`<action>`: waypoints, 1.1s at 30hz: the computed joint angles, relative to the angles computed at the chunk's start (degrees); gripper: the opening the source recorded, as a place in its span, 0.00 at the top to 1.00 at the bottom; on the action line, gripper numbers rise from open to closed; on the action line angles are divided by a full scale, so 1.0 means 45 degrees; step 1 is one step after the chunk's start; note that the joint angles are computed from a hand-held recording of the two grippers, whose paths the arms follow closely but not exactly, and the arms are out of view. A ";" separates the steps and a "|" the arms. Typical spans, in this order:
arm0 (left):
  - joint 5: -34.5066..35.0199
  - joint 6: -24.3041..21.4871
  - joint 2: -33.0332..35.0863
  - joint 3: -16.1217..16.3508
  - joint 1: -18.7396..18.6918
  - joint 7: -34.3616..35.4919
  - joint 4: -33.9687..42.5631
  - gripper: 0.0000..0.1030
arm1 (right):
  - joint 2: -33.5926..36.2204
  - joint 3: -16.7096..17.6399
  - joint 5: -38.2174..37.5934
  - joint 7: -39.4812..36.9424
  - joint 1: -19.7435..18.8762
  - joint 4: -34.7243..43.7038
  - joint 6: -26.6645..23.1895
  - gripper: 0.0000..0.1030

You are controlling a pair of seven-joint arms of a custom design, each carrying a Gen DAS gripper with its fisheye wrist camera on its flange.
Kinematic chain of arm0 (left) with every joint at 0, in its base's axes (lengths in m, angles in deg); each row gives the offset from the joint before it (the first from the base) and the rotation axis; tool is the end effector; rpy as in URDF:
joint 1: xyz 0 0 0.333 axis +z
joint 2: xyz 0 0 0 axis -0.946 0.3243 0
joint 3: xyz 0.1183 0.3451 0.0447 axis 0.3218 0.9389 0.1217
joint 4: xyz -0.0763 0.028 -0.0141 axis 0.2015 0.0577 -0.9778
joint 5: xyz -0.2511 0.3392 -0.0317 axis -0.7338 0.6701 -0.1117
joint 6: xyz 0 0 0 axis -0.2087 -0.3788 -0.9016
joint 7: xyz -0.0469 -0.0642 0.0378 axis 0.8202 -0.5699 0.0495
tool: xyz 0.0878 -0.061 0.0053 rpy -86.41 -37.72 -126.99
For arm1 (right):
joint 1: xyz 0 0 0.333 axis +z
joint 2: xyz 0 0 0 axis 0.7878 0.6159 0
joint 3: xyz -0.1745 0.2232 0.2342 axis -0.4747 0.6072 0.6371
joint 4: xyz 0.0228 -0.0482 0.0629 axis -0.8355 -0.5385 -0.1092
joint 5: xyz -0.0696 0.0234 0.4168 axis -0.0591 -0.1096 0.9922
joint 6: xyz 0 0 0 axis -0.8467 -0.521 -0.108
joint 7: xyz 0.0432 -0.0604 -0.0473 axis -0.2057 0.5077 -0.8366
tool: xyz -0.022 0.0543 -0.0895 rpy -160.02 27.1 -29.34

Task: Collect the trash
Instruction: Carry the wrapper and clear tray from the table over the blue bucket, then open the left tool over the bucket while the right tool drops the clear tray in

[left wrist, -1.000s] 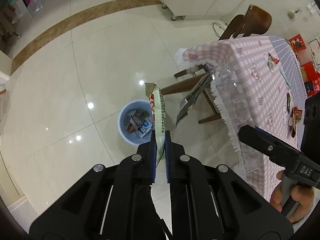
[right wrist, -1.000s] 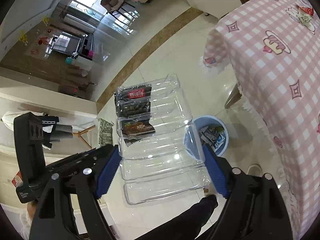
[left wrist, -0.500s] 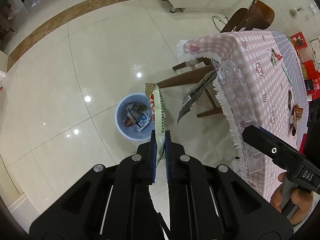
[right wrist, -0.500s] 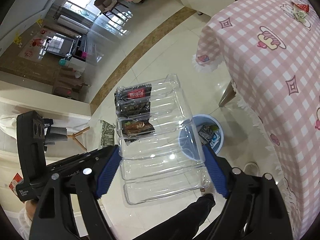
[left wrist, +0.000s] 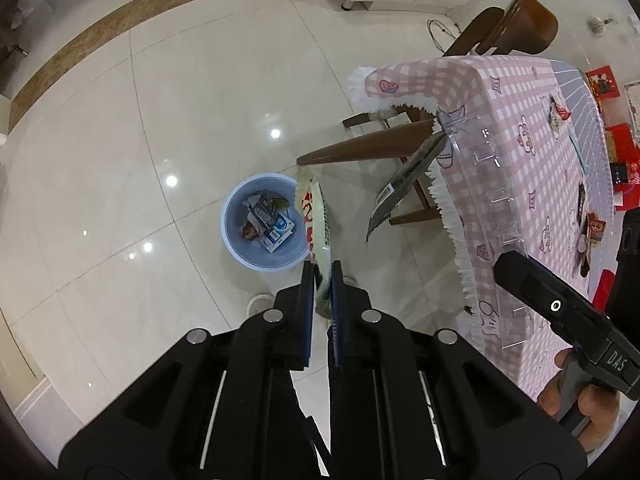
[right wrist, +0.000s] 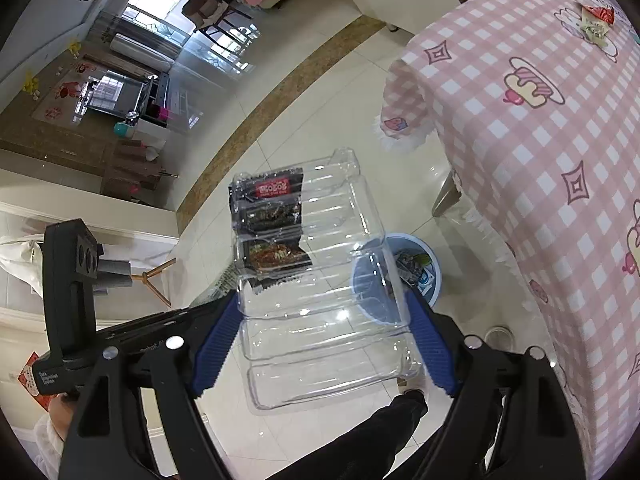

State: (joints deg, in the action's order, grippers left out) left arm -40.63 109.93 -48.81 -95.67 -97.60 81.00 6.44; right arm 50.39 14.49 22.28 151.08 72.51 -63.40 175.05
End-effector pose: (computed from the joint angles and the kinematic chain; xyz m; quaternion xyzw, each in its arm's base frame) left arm 0.6261 -0.4843 0.5490 0.5900 -0.7957 0.0899 0.1034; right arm 0.5535 0.2751 0.5343 -0.5061 0.8152 0.0820 0.2694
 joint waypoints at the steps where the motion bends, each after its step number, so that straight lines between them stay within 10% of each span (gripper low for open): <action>1: 0.0004 -0.0075 0.0057 0.0009 -0.0015 -0.0049 0.0089 0.88 | -0.0002 -0.0003 0.0023 -0.0012 -0.0001 -0.0004 0.0002 0.22; 5: 0.0169 0.0253 -0.0113 0.0102 -0.0057 -0.0255 -0.0140 0.47 | -0.0001 -0.0011 0.0050 -0.0077 -0.0005 -0.0006 -0.0012 0.22; 33: 0.0441 0.1214 -0.1981 0.0237 0.0788 -0.1179 -0.3116 0.37 | 0.1820 0.0367 -0.0335 0.0189 0.0500 0.1713 -0.1389 0.22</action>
State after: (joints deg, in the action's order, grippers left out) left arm -38.65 115.39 -57.72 -94.60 -94.06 75.69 -7.58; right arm 58.58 16.14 20.78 151.93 74.76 -55.69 168.80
